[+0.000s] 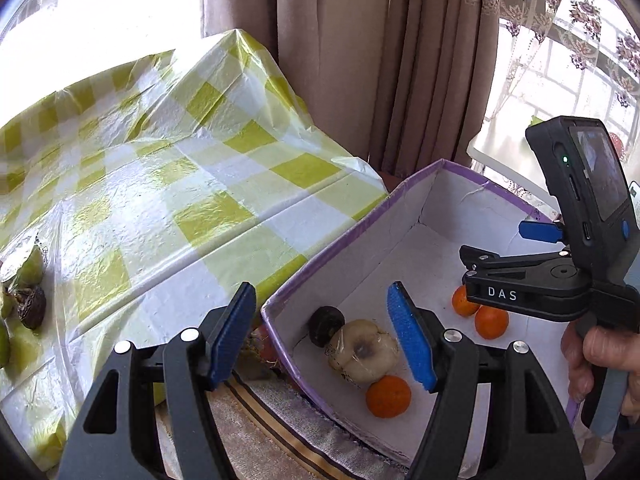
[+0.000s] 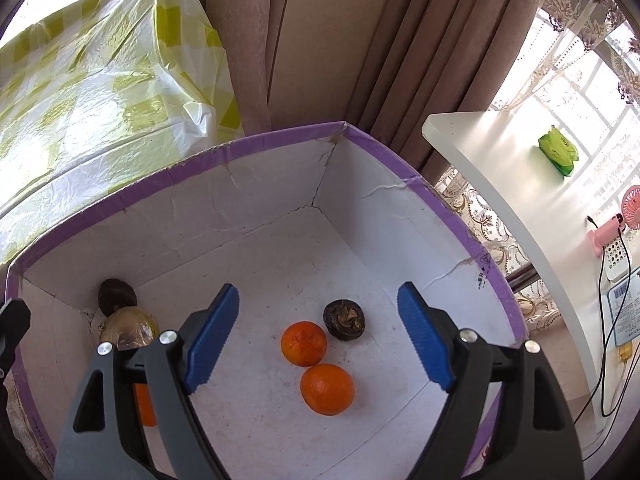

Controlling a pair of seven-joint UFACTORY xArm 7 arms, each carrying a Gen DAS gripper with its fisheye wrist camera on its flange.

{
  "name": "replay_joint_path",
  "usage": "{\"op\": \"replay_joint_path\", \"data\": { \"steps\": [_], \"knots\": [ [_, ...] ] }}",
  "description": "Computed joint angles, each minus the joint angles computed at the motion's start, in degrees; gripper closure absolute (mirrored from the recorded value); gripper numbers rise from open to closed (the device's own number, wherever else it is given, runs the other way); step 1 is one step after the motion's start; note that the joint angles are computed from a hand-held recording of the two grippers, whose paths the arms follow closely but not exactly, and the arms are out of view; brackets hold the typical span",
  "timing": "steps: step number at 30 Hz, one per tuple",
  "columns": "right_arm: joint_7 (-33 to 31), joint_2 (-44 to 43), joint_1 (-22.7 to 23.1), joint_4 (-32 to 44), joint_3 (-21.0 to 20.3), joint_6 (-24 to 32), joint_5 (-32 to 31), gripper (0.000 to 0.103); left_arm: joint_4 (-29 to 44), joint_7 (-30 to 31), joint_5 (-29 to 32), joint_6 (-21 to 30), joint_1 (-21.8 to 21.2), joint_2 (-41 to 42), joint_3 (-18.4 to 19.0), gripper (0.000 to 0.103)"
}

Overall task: Organize fruits
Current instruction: 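Move both open tools back to the remaining fruits on the sofa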

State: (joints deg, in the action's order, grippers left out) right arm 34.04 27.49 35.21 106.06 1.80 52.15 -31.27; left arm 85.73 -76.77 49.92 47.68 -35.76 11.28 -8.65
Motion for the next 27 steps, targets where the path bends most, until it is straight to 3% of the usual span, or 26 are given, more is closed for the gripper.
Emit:
{"op": "replay_joint_path", "data": {
  "steps": [5, 12, 15, 21, 27],
  "knots": [
    [0.85, 0.81, 1.4, 2.17, 0.16, 0.29, 0.0, 0.021, -6.63, -6.98, 2.51, -0.45, 1.76, -6.13, -0.41, 0.036],
    [1.69, -0.12, 3.27, 2.39, 1.92, -6.81, 1.49, 0.021, -15.58, -14.18, 5.5, 6.97, 6.15, -16.36, -4.68, 0.036],
    [0.92, 0.22, 4.12, 2.99, 3.02, -10.08, 3.91, 0.021, -19.63, -15.48, 5.21, 10.84, 8.1, -21.5, -6.98, 0.036],
    [0.51, 4.57, 9.31, 9.93, 2.85, -8.66, 4.78, 0.021, -27.31, -17.07, 3.18, 17.26, 11.9, -31.21, -11.14, 0.036],
    [-5.21, 11.93, 12.98, 19.53, 4.21, -8.64, 9.92, 0.021, -33.01, -16.78, -1.56, 22.33, 15.91, -39.43, -13.82, 0.036]
  ]
}}
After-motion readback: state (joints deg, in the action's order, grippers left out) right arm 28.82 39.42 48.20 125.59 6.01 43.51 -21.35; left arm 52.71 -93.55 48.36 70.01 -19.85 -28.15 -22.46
